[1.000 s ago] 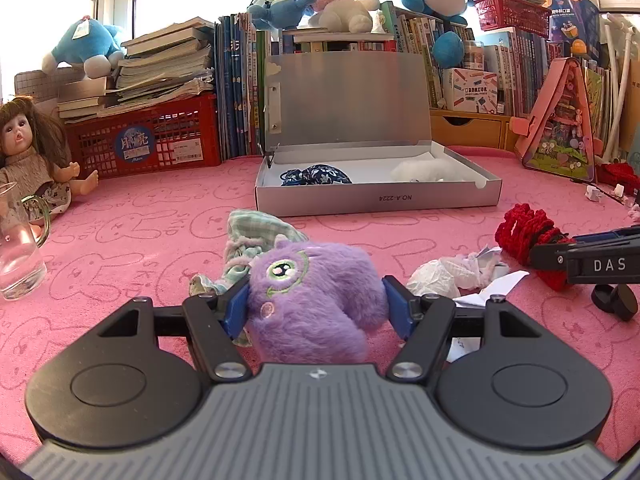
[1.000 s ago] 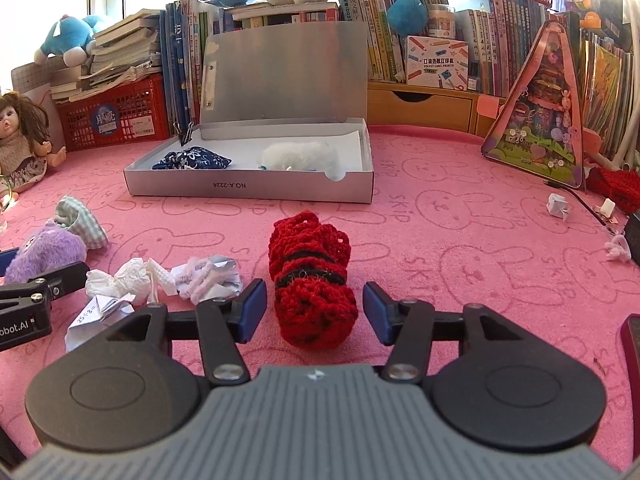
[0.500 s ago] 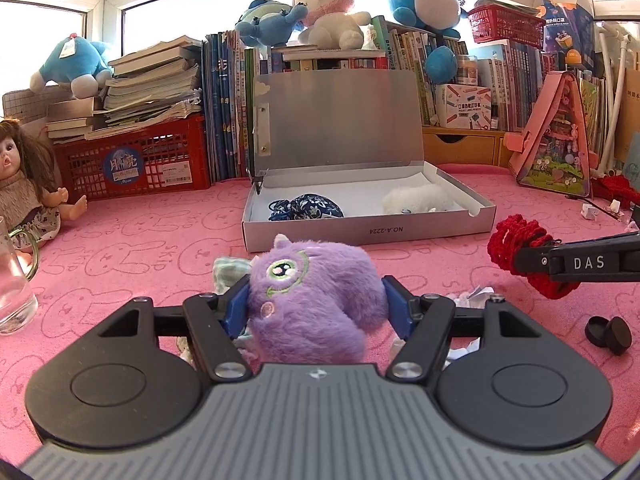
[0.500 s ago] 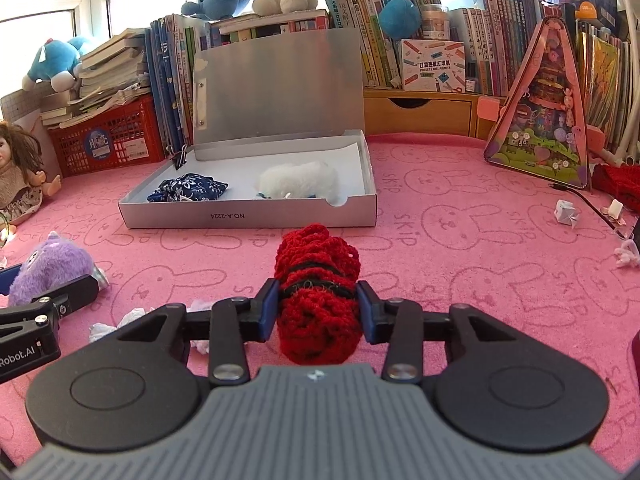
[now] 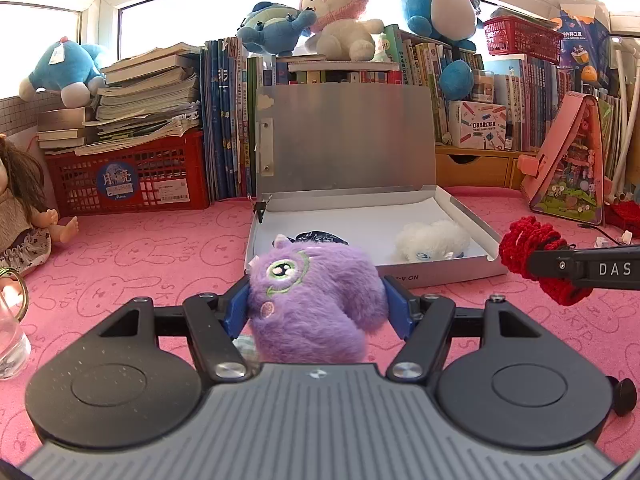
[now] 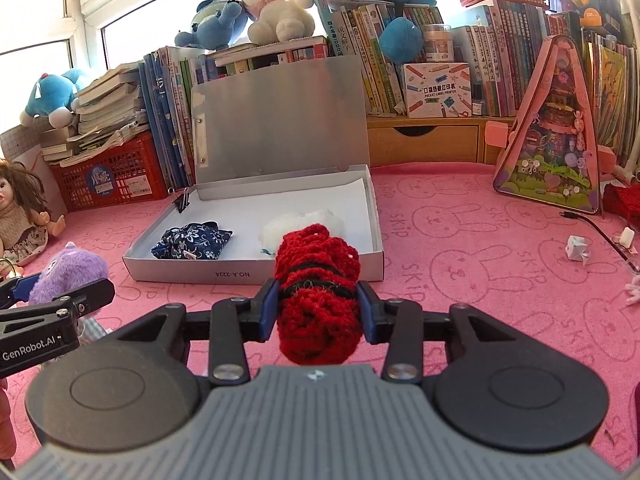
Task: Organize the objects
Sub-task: 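Lift the purple toy and red crocheted item and carry them toward the silver box, then lower both items into the box and open both grippers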
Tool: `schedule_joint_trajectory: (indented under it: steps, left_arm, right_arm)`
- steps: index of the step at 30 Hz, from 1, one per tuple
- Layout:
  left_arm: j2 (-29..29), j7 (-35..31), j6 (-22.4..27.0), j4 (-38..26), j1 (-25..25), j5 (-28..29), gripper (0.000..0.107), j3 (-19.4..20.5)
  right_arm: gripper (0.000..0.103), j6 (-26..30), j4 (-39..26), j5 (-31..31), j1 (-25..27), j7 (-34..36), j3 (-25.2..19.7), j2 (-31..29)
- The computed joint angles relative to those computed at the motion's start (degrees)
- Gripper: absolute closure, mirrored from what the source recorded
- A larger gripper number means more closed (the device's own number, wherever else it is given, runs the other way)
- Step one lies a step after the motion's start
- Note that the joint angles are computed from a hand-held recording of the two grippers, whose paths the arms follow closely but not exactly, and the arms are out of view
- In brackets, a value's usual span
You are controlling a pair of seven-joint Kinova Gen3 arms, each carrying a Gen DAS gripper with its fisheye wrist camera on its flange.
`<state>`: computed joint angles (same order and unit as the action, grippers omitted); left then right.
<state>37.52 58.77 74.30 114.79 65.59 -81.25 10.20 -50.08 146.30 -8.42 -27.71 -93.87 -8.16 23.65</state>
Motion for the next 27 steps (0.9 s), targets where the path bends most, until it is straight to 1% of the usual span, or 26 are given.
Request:
schedule_joint_trajectory:
  steps: [4,8,10,15,17,20,23,27]
  left_arm:
    - [-0.9,0.4,-1.3,1.0,-1.8,-2.6,0.036,-0.6]
    - [-3.5,1.0,-6.1,2.7,-7.0,-6.6,0.036,-0.5]
    - [-4.5,0.0,-7.4,2.7,-9.4,-7.7,0.036,-0.5]
    - [-6.0,-3.7,-9.7,1.3,-14.7,-10.3,0.036,-1.1]
    - [-6.4,-5.0,-11.7,0.3,-17.0,-11.1,0.036,-1.3]
    - [-6.3,-7.1,-14.7,-1.3,-20.3,-12.3,0.036,-1.9]
    - [-5.6,-10.1,-17.5,-3.8,-23.0,-11.9,0.036,-2.7]
    - [-4.8,-10.7,-21.8,-6.0,-25.9,-12.6,0.036,-4.1]
  right_arm:
    - [0.057,4.5,-2.9,2.1,1.5,0.2,0.3,-1.1]
    - [0.057,10.9,-7.5,3.1,2.6,0.9,0.8,-2.5]
    - [0.057,13.6,-9.7,4.4,3.9,0.2,0.5,-2.9]
    - [0.057,20.4,-16.4,10.0,8.3,-4.6,-1.2,-2.1]
    - [0.057,23.4,-19.3,11.6,9.6,-6.5,-1.8,-1.2]
    - [0.057,26.8,-23.2,12.1,9.8,-7.3,-1.5,0.1]
    - [0.057,29.8,-27.0,12.7,10.6,-8.5,-1.9,1.5]
    - [0.057,32.4,-31.2,13.5,11.5,-9.3,-2.6,3.7]
